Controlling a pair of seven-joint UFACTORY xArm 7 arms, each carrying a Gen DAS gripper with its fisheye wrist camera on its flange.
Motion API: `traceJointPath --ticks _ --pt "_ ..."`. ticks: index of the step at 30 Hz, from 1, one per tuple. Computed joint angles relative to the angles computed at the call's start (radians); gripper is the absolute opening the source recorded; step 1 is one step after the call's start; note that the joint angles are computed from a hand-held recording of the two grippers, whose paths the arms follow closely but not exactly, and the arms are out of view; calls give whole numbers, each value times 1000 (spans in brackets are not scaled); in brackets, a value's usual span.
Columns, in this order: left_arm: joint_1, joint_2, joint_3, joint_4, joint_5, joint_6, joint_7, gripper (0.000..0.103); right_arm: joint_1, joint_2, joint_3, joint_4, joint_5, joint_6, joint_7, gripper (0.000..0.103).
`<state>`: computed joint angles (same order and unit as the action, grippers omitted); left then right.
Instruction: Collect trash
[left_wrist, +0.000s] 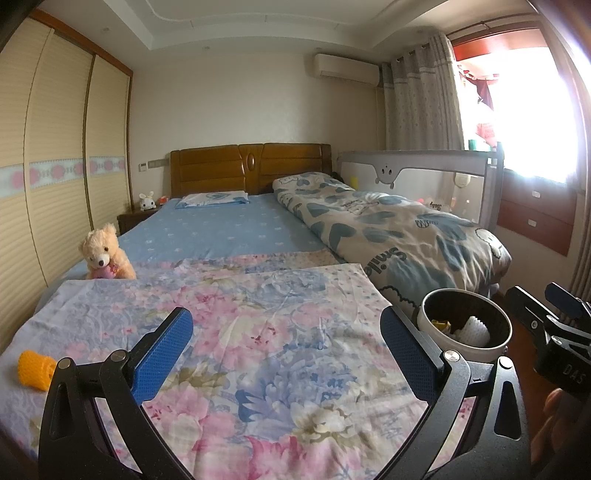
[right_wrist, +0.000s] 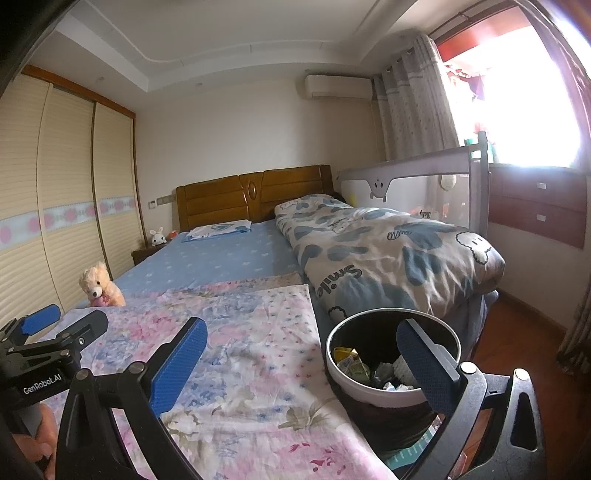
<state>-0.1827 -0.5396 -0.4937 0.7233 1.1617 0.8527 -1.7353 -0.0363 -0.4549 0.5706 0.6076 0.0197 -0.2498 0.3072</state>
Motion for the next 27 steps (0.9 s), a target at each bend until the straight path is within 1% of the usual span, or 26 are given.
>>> traceJointPath --ticks 5,27 --pt "-2 6 0 2 -1 1 -1 103 -7 -3 8 0 0 0 3 103" --pt "-25 24 12 6 10 16 -14 103 2 9 -2 -4 6 -8 -4 103"
